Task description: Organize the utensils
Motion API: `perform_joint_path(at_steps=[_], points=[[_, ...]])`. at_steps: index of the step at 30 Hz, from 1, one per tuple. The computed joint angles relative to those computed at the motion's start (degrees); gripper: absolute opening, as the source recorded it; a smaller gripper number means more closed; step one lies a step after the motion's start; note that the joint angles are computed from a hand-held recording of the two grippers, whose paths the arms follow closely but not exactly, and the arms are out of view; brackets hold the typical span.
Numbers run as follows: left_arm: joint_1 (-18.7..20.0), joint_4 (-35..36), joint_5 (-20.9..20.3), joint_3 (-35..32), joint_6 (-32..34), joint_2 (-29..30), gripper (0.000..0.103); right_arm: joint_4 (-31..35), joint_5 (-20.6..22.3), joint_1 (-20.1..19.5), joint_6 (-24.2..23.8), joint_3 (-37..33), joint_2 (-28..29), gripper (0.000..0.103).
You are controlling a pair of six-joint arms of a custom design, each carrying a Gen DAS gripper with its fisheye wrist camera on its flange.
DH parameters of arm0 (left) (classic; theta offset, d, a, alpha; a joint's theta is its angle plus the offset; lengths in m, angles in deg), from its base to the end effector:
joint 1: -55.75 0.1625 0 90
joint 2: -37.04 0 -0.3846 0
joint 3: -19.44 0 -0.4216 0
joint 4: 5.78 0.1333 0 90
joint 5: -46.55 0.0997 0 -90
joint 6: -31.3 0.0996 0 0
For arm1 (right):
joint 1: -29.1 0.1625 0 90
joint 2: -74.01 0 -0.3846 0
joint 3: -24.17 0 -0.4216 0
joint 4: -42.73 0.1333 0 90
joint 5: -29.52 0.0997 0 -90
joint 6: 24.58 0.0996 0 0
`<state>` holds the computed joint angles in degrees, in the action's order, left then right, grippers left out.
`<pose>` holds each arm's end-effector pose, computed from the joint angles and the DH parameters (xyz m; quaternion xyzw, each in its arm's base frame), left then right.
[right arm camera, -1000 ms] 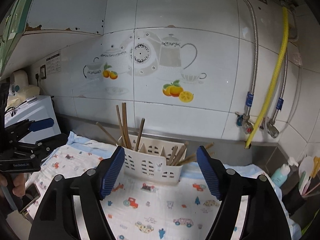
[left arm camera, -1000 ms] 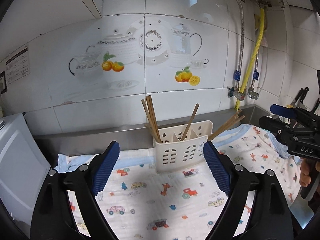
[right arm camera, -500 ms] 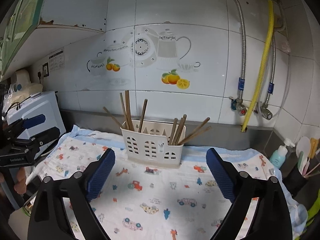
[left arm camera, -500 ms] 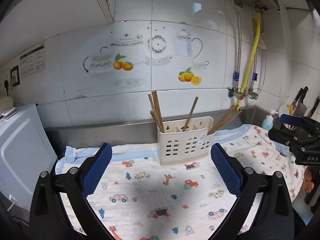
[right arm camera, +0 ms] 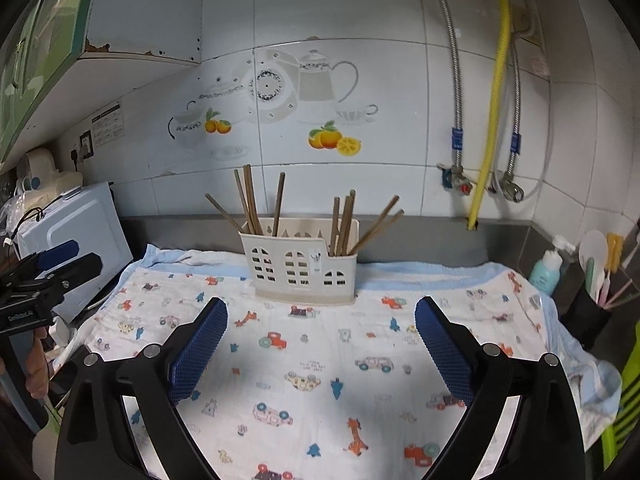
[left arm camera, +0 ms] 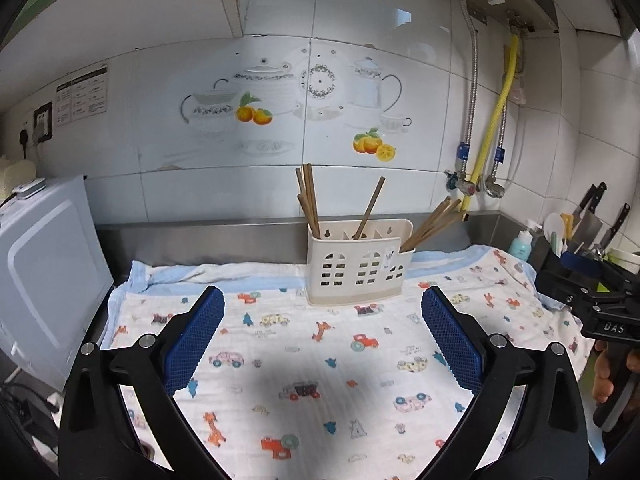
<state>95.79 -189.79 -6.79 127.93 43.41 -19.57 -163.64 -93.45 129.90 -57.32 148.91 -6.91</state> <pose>-0.3349 -0.5332 0.1596 0.3598 0.8173 -0.4179 0.1670 0.1666 -0.4513 0.3204 0.1308 -0.7802 0.5134 0.3325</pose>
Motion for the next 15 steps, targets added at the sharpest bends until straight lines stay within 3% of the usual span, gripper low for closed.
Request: perform_joint_path(at_steps=[4,15], points=[[-0.8,-1.7,1.5,2.5,0.6,-1.0,0.098,-1.7,-2.0,0.3,0.2,1.3,0.1,0.092],[-1.3,-0.1,0.7,7.2,-0.9,-4.4,0.098,-6.1,-4.1,1.4,0.5,5.4,0.8,0.092]])
